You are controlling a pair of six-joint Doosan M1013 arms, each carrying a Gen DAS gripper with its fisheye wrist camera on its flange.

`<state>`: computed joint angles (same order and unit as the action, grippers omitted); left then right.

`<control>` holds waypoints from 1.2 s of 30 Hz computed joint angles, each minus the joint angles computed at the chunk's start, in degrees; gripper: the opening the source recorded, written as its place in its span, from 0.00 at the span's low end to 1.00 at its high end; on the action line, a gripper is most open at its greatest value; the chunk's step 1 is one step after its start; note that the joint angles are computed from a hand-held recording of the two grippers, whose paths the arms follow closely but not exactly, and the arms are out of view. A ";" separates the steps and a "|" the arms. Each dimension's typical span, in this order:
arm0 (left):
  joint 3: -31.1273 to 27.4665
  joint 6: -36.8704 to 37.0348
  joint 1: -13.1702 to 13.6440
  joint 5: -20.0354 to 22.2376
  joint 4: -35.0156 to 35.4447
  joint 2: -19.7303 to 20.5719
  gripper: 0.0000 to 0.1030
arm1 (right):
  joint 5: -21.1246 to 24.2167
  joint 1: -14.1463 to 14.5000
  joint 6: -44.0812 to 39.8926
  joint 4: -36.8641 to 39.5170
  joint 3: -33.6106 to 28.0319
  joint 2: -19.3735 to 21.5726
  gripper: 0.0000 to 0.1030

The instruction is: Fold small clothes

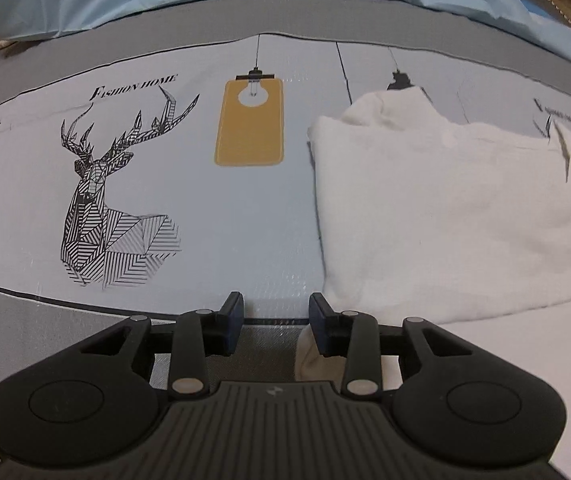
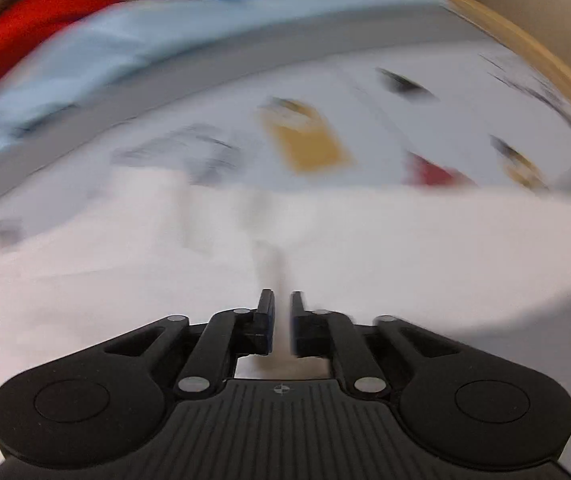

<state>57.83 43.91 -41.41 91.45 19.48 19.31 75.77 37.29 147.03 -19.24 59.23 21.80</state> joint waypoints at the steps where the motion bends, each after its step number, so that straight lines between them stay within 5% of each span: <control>1: -0.14 -0.12 -0.04 -0.64 -0.10 0.02 0.40 | -1.54 -0.05 2.39 -1.32 0.94 -0.71 0.12; 5: 0.17 -0.50 -0.08 -4.20 -1.10 -0.17 0.40 | -16.73 0.76 3.57 -5.92 5.72 -4.11 0.27; 8: 1.14 -1.05 0.35 -6.78 -3.73 -0.44 0.40 | -22.45 -0.47 -6.07 5.61 6.75 -3.80 0.31; 11: 0.38 1.61 0.65 -0.90 -5.19 1.33 0.39 | -11.70 -1.13 -12.29 12.71 3.38 -0.43 0.33; 13: 0.62 1.58 0.77 -0.58 -5.31 1.37 0.42 | -6.24 -0.95 -11.95 11.26 2.56 0.82 0.32; 17: -1.02 1.12 0.21 -1.35 -2.52 1.49 0.38 | -14.57 -1.05 -8.49 9.17 5.53 -1.71 0.34; 18: -1.16 0.99 0.34 -0.97 -2.77 1.70 0.38 | -14.63 -1.05 -9.67 9.23 5.65 -1.78 0.37; 21: -0.41 1.46 0.70 0.45 -3.75 1.98 0.39 | -5.32 -1.04 -11.69 9.87 3.96 0.20 0.40; 23: -0.91 1.22 0.49 0.17 -2.73 1.89 0.38 | -7.61 -1.50 -8.22 10.27 5.40 -0.71 0.40; 26: -0.70 0.52 -0.13 -2.78 -0.29 1.01 0.38 | -13.28 -1.31 -1.16 3.19 8.02 -3.37 0.42; 30: -2.35 1.70 -1.18 -3.35 2.86 1.21 0.38 | -14.99 -2.06 12.11 -6.95 12.36 -6.66 0.42; 36: -2.83 2.80 -1.66 -4.67 3.93 1.16 0.38 | -11.82 -4.09 31.96 -18.07 20.94 -11.90 0.42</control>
